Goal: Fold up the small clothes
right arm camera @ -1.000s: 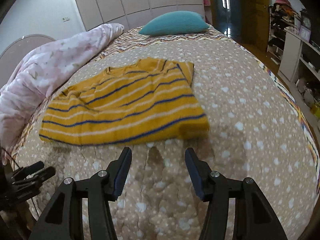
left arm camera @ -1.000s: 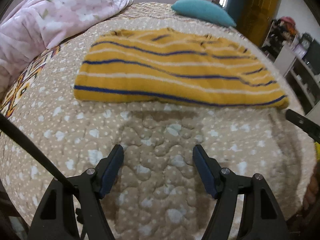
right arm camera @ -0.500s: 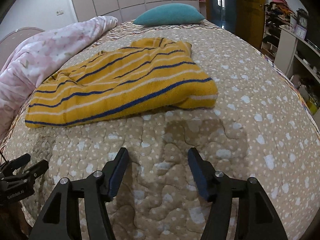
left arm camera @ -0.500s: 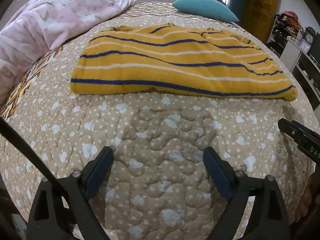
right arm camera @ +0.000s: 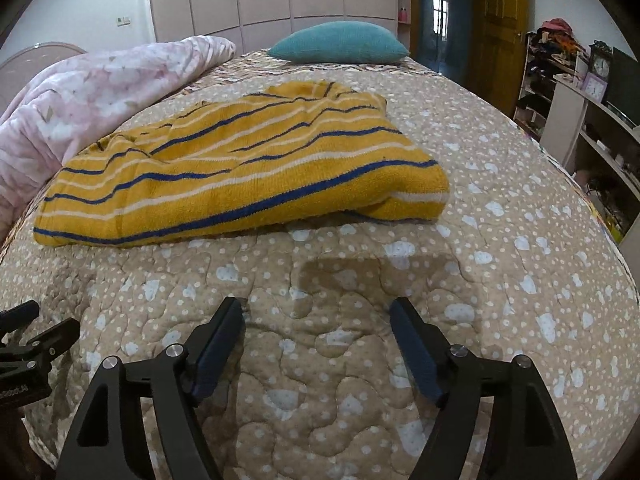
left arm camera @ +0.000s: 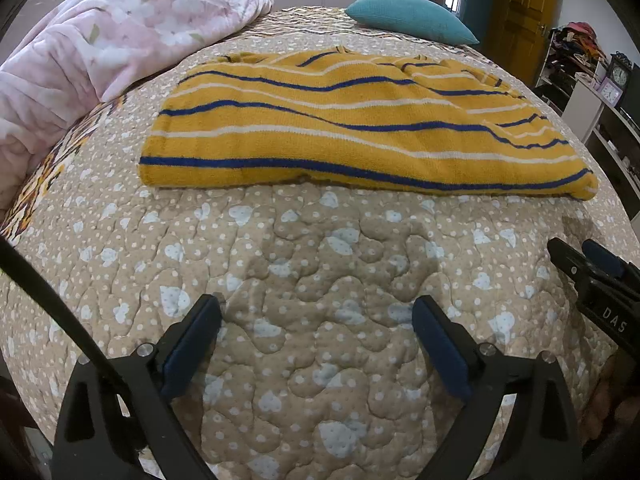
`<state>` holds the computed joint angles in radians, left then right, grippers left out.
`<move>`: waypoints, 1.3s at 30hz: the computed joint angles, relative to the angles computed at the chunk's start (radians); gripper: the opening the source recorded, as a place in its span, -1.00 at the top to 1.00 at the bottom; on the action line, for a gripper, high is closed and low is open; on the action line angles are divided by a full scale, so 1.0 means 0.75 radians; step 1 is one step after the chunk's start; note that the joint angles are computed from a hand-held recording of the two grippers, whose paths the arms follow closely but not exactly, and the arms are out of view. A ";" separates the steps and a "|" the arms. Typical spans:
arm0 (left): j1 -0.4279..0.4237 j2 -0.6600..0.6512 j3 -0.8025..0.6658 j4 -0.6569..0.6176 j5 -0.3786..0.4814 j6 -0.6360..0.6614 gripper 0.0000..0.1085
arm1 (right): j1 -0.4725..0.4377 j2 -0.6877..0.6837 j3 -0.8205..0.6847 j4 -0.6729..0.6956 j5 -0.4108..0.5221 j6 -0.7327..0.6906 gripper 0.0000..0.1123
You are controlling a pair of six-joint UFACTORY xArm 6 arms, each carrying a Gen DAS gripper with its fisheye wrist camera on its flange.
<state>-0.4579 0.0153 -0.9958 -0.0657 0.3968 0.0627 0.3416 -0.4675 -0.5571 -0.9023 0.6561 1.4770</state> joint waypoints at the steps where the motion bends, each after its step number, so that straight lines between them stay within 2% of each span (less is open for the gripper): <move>1: 0.001 0.000 -0.001 -0.002 0.001 0.003 -0.78 | 0.000 -0.002 0.003 -0.010 -0.001 0.008 -0.45; 13: 0.001 0.000 0.000 -0.004 0.000 0.005 -0.78 | 0.028 0.002 0.011 -0.096 0.022 0.082 -0.46; 39: 0.000 -0.007 0.009 -0.020 -0.009 0.024 -0.79 | 0.051 0.013 0.005 -0.124 0.048 0.116 -0.46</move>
<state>-0.4581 0.0101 -0.9889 -0.0804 0.3901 0.0810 0.3796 -0.4576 -0.5536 -0.9951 0.6917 1.5642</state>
